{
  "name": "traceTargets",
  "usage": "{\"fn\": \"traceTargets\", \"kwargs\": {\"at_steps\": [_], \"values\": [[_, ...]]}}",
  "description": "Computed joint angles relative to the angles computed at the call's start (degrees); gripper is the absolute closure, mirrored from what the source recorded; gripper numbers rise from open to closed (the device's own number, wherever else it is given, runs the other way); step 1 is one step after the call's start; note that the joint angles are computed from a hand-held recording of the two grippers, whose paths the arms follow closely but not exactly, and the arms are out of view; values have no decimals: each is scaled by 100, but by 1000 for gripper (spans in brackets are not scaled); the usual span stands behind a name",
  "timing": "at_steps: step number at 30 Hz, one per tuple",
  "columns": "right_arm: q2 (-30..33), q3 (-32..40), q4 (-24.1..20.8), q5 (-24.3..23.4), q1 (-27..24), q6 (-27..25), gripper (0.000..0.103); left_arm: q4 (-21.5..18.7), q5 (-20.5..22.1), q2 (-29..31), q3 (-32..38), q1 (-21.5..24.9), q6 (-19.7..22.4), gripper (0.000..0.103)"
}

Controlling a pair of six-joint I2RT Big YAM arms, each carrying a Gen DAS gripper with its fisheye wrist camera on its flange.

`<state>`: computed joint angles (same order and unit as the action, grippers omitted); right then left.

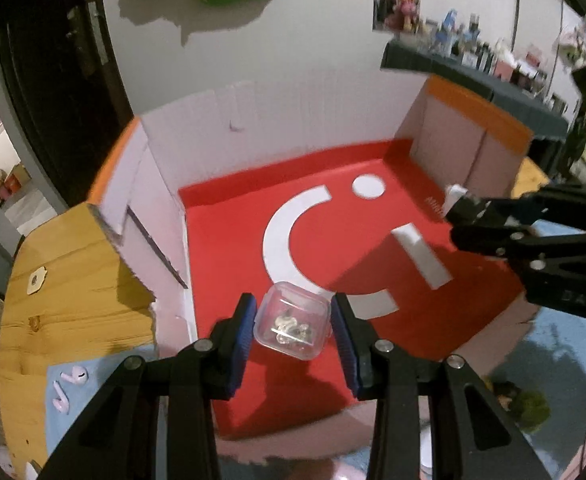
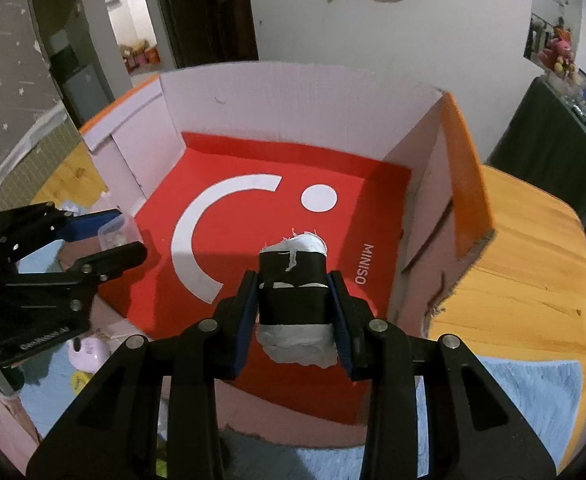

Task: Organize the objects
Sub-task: 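Lift both held items and carry them over the red-lined cardboard box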

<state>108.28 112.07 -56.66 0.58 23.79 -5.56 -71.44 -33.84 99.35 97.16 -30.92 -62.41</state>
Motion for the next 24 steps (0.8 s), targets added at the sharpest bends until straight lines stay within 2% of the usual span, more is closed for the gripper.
{"fn": "traceTargets", "kwargs": {"at_steps": [5, 8, 11, 19, 24], "values": [[335, 464, -411, 132, 20, -95, 70, -100, 467, 125, -44, 233, -10, 62], [571, 789, -750, 174, 16, -125, 70, -225, 438, 207, 69, 265, 143, 62], [750, 1016, -998, 184, 11, -170, 70, -144, 586, 175, 39, 313, 163, 62], [898, 1119, -1163, 293, -7, -299, 70, -16, 702, 118, -26, 351, 438, 62], [895, 1125, -1222, 276, -1, -327, 70, -144, 800, 149, 93, 385, 688, 62]]}}
